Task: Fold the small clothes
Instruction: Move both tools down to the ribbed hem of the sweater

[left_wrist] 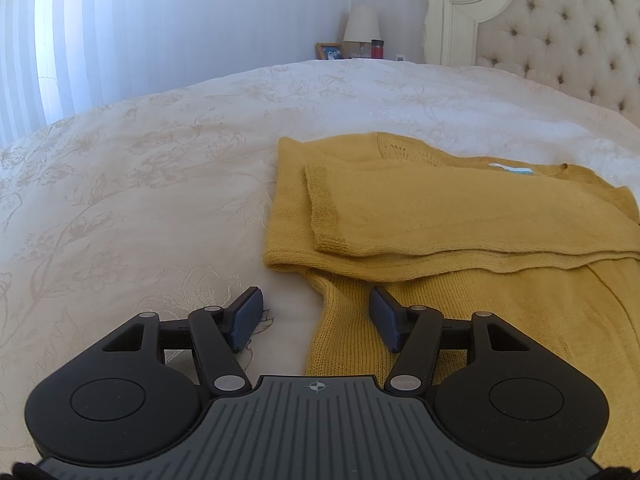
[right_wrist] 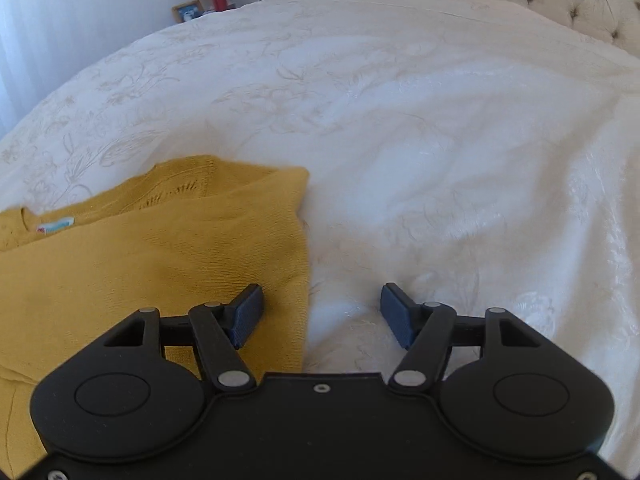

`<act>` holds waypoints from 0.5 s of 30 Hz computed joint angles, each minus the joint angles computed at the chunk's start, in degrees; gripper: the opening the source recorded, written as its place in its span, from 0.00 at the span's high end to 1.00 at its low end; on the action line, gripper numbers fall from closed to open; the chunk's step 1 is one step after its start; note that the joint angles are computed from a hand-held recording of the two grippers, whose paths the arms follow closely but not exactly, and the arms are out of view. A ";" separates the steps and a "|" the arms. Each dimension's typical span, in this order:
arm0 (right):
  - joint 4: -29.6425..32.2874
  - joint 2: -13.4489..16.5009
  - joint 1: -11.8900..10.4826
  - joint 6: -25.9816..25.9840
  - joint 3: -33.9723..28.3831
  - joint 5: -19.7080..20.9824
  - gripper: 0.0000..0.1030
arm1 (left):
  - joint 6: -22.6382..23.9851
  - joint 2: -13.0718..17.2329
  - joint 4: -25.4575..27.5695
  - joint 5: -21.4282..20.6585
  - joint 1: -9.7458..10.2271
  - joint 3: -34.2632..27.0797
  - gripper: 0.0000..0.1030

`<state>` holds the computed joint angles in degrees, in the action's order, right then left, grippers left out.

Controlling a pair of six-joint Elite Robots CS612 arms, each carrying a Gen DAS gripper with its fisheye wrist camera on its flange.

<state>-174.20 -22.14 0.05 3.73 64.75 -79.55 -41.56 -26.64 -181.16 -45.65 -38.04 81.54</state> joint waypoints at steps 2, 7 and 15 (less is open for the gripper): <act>-2.46 -1.32 -0.17 2.35 2.44 -0.37 0.33 | -0.22 -0.13 0.20 -0.49 0.11 0.01 0.43; -10.59 -6.26 -1.57 2.12 11.82 5.91 0.33 | 0.19 -1.48 0.49 -5.33 1.05 1.06 0.42; -16.54 -13.15 -4.16 -0.98 25.89 15.22 0.32 | -9.11 -5.82 -0.29 -9.63 1.49 8.09 0.43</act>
